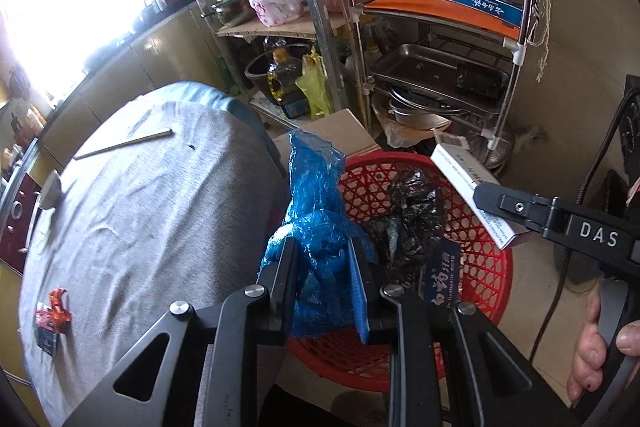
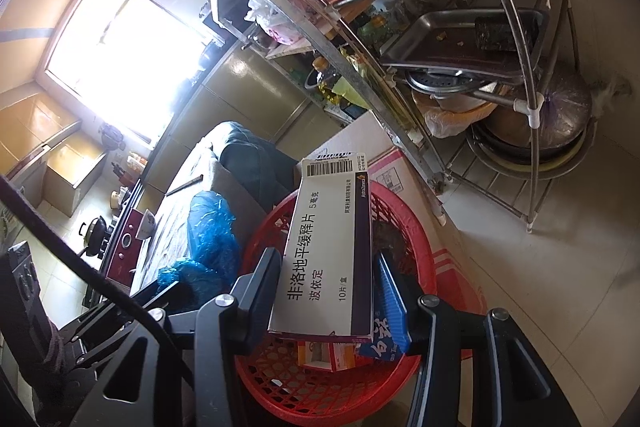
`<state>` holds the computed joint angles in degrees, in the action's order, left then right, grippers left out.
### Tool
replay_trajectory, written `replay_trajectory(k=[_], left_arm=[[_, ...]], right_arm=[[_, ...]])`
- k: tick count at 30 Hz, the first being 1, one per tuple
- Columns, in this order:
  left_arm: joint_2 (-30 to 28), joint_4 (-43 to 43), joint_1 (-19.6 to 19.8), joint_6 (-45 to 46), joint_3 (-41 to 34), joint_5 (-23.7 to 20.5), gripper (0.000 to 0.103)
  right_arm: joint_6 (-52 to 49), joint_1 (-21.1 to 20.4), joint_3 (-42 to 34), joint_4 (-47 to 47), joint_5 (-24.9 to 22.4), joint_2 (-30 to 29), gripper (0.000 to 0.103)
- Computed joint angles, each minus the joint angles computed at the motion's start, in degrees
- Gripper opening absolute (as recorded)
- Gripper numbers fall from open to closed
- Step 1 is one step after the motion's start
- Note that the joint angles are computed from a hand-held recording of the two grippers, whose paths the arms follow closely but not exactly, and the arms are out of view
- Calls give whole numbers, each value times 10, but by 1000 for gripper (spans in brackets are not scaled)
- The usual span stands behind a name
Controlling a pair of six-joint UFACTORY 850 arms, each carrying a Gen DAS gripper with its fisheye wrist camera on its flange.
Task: Collect trash
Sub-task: 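Open both tools to drop the blue bag and medicine box into the basket, then move both open tools back over the blue box and orange bag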
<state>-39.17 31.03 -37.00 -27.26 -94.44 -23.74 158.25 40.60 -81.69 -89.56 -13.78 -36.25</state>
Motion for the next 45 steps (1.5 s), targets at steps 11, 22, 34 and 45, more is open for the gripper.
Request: replay_trajectory(k=[11,22,34,45], left_arm=[[-6,-153,16,121,-3,12,27],[10,-141,23,98,17,1,45],[107,213,25,-232,121,-1,61],[177,329,47,-374,190,-8,62]], right_arm=[[57,-4,0,-49,29,-4,53],[137,-5,-3,-123,42,-6,58],[-192,10,-74,155,46,-33,58],[-658,40,-207,541,16,-96,58]])
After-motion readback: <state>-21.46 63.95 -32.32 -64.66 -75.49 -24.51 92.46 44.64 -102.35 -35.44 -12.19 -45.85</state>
